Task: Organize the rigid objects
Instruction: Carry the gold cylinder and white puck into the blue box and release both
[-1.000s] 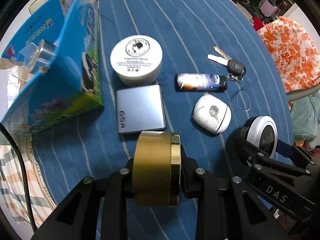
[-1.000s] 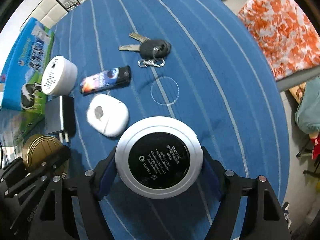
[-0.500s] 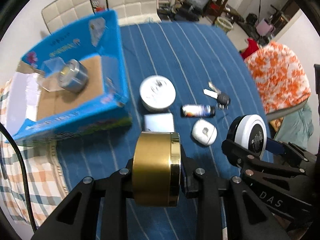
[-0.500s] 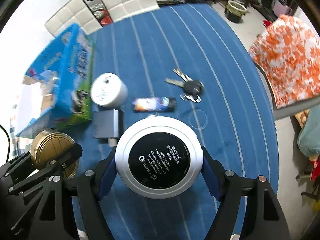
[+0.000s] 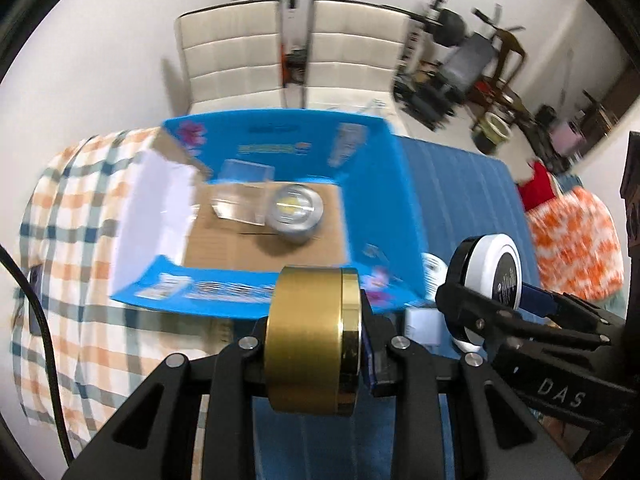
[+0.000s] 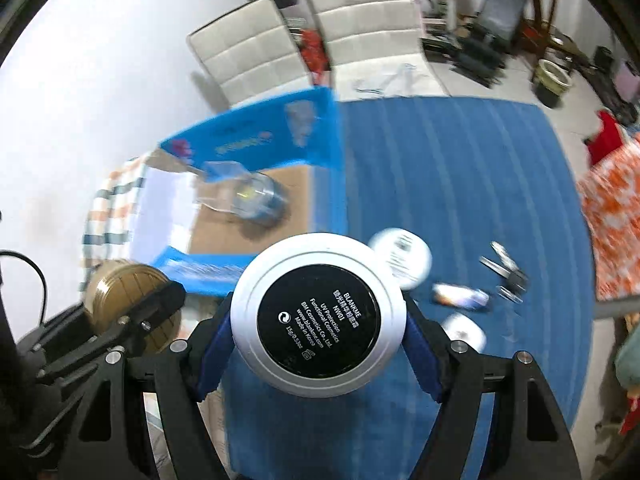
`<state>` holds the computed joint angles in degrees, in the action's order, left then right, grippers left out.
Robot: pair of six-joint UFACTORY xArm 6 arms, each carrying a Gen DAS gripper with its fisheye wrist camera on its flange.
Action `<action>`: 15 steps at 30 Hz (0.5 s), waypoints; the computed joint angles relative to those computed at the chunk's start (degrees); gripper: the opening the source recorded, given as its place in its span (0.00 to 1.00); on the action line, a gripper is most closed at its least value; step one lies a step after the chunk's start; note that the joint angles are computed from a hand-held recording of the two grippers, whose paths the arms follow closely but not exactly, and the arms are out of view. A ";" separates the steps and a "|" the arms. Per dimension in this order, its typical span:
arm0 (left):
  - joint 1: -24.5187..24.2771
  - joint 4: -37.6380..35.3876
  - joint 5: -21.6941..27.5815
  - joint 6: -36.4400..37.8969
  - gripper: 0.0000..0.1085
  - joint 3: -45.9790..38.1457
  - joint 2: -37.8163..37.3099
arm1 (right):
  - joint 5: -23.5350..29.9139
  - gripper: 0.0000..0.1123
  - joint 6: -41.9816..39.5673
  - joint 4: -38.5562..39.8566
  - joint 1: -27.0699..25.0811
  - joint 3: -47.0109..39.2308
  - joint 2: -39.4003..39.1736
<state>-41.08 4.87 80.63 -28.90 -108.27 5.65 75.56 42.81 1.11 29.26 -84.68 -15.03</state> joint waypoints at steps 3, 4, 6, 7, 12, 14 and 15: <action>4.39 -1.35 -0.18 1.41 0.23 2.34 -0.34 | -1.41 0.69 -1.56 3.03 0.04 -6.32 7.76; 5.84 -2.05 -0.30 1.91 0.23 3.20 -0.22 | -1.36 0.69 -2.49 4.60 -0.19 -9.23 11.24; 8.70 -3.01 0.45 3.16 0.23 3.90 0.99 | -0.86 0.69 -3.62 6.51 -0.29 -13.93 16.93; 10.20 -3.93 0.04 3.71 0.23 4.74 1.56 | -0.28 0.69 -4.14 7.19 -0.30 -16.27 19.79; 14.32 -5.63 0.77 6.50 0.23 4.87 5.13 | 3.33 0.69 -5.50 12.78 -0.88 -25.28 32.33; 15.11 -6.05 1.16 7.62 0.23 4.00 7.01 | 3.58 0.69 -5.40 15.67 -1.45 -25.97 35.24; 15.35 -6.10 1.40 8.41 0.23 3.43 8.11 | 3.66 0.69 -5.20 16.70 -1.67 -26.20 36.67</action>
<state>-25.73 -1.24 82.03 -20.49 -104.84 13.76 79.22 37.61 17.81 27.59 -110.88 21.64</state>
